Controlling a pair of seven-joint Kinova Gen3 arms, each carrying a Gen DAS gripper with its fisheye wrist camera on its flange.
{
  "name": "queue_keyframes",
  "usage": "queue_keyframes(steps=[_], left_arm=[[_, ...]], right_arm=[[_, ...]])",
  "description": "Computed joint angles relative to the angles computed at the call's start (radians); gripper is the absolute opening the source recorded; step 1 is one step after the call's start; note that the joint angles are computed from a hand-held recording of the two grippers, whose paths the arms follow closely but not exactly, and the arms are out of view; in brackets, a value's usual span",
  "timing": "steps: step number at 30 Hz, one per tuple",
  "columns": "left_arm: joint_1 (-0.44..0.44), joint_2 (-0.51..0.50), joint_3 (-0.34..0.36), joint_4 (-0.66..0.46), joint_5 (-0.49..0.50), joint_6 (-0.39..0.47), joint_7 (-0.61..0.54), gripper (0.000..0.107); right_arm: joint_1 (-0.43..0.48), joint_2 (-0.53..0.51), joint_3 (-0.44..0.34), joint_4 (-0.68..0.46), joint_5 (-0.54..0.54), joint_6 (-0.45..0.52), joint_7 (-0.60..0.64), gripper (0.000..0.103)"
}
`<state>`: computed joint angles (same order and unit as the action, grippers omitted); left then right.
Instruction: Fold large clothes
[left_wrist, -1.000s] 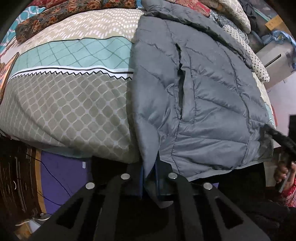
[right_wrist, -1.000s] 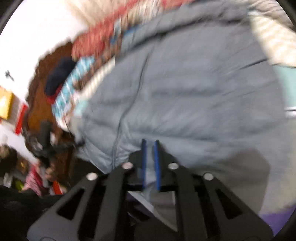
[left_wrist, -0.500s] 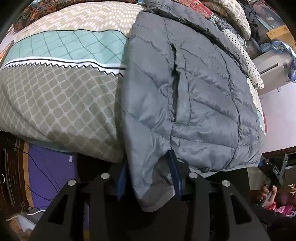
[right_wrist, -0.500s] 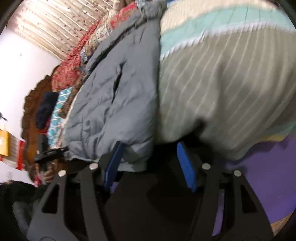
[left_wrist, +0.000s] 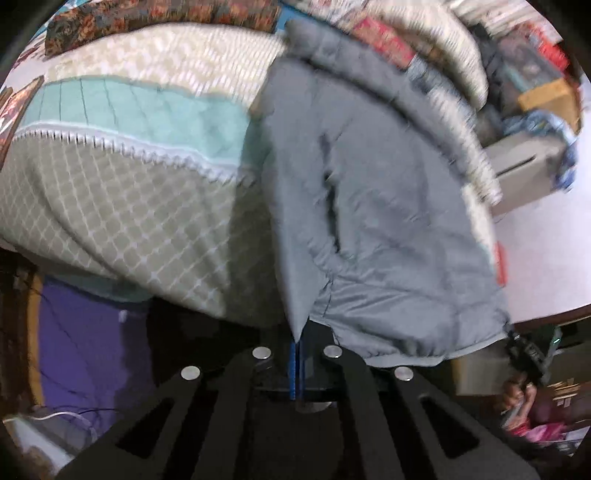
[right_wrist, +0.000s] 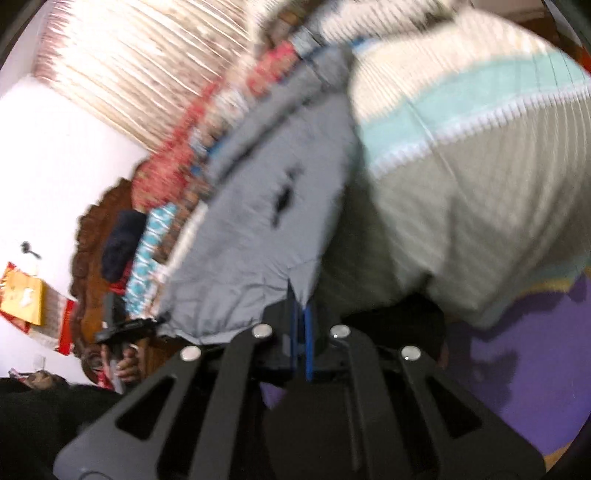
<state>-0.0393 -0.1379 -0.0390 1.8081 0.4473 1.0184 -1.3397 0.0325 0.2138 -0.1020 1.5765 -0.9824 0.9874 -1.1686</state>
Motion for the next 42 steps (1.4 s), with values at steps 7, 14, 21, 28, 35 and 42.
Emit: queue_keyframes(steps=[7, 14, 21, 28, 35, 42], left_arm=[[-0.01, -0.117, -0.073, -0.016, 0.121, -0.024, -0.062, 0.001], [0.01, -0.184, -0.074, 0.035, 0.084, -0.01, -0.024, 0.001], [0.017, -0.218, -0.123, 0.147, 0.12, 0.029, -0.017, 0.001], [0.003, -0.176, -0.173, 0.118, 0.235, -0.011, -0.08, 0.001], [-0.056, -0.025, -0.159, 0.026, 0.357, -0.038, -0.069, 0.001], [-0.122, 0.16, -0.063, -0.15, 0.285, -0.027, 0.035, 0.001]], right_arm=[[-0.008, -0.047, 0.0, -0.036, -0.084, -0.01, 0.02, 0.003], [-0.02, -0.09, 0.035, -0.015, 0.022, 0.083, -0.043, 0.002], [-0.045, -0.082, 0.046, 0.02, 0.104, 0.136, -0.112, 0.003], [-0.032, -0.003, 0.024, -0.102, 0.053, 0.116, -0.089, 0.003], [-0.029, 0.132, -0.03, -0.245, 0.032, 0.035, -0.147, 0.003], [-0.061, 0.303, -0.077, -0.419, 0.116, -0.042, -0.288, 0.003]])
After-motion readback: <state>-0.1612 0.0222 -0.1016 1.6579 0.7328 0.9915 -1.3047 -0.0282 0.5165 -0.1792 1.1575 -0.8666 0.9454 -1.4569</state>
